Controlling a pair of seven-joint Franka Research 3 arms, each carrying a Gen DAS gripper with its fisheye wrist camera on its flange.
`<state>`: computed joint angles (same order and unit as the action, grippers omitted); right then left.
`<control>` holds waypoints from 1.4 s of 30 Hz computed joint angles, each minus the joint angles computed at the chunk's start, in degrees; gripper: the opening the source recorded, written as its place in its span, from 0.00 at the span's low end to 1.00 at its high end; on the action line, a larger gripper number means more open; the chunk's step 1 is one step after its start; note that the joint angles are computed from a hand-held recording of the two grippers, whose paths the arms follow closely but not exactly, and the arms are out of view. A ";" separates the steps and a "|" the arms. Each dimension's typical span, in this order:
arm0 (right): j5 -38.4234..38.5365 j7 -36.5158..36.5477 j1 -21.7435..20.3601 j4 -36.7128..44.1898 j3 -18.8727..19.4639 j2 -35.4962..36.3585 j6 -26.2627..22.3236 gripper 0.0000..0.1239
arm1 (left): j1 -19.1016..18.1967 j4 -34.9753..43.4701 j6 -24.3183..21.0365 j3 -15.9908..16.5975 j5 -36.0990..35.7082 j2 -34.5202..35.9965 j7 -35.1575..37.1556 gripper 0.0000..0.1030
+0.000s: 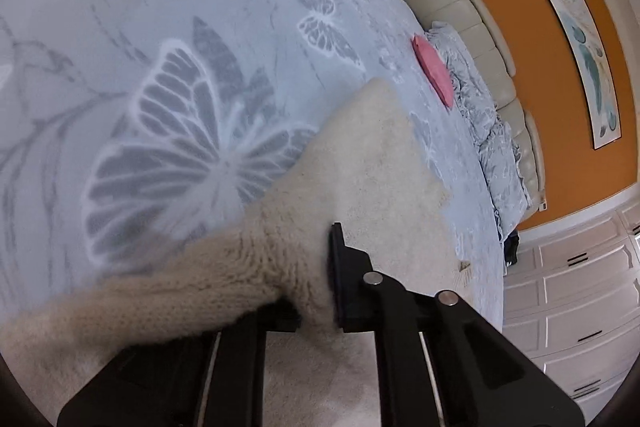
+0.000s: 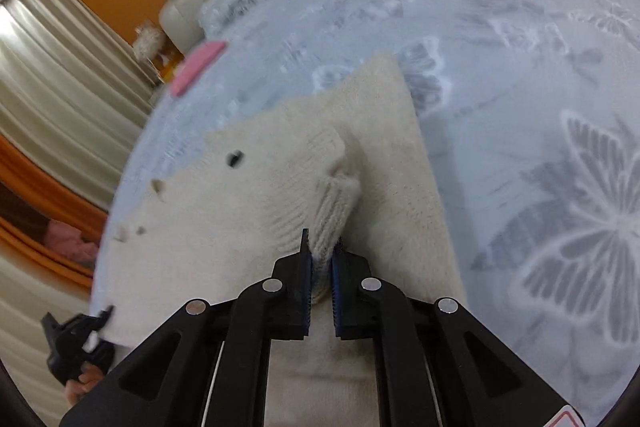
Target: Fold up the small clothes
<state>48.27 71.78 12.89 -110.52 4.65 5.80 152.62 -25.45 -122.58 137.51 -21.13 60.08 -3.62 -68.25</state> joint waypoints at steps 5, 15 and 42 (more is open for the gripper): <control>-0.65 -1.13 0.22 0.63 -0.60 0.72 -0.64 0.06 | 0.18 -0.86 -0.94 -0.01 -1.87 -0.91 3.29 0.10; -5.03 0.79 -0.34 -3.59 -1.18 -3.85 -3.03 0.12 | -0.49 1.13 -1.09 0.19 -7.07 -0.59 13.54 0.17; -0.44 2.07 -7.63 -37.14 -11.86 -47.07 -38.54 0.10 | -11.59 -10.07 0.79 -12.27 -35.12 -20.08 5.44 0.06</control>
